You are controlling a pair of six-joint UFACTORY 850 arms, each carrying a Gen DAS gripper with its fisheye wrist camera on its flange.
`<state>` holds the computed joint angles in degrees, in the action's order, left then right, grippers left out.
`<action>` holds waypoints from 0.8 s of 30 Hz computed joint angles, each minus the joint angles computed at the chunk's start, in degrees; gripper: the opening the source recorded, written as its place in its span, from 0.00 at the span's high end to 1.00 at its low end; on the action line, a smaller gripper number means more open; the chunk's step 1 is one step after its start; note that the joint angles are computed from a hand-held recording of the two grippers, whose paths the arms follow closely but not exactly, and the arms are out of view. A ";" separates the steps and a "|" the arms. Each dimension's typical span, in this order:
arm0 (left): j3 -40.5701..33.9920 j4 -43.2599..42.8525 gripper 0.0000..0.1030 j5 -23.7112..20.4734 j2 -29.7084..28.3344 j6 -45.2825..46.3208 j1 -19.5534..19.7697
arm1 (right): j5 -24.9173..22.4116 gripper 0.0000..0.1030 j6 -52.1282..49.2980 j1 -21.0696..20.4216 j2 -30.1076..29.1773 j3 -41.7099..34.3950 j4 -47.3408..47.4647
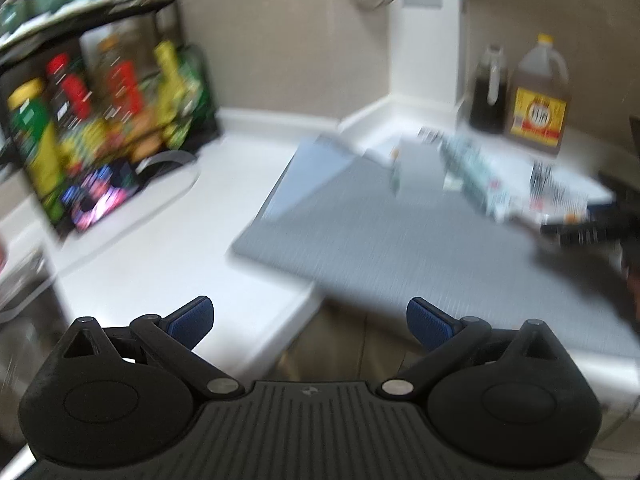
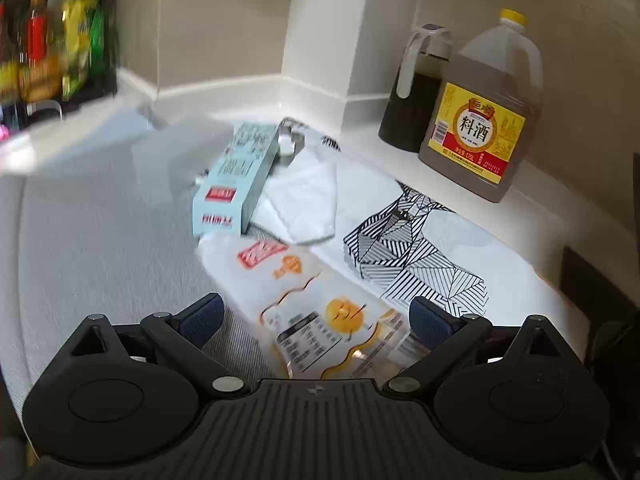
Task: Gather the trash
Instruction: 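Grasp the white sauce pouch with the right gripper while the left gripper grasps the clear plastic box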
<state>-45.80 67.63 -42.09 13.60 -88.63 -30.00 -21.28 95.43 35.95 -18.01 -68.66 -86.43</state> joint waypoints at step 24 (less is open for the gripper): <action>-44.67 -22.02 0.00 13.53 -43.49 36.37 13.03 | 3.04 0.00 15.66 -2.57 -0.98 2.51 -16.34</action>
<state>-90.46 45.61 -28.56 -29.88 -52.26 -16.97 -18.24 111.09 33.38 -18.99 -66.15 -102.77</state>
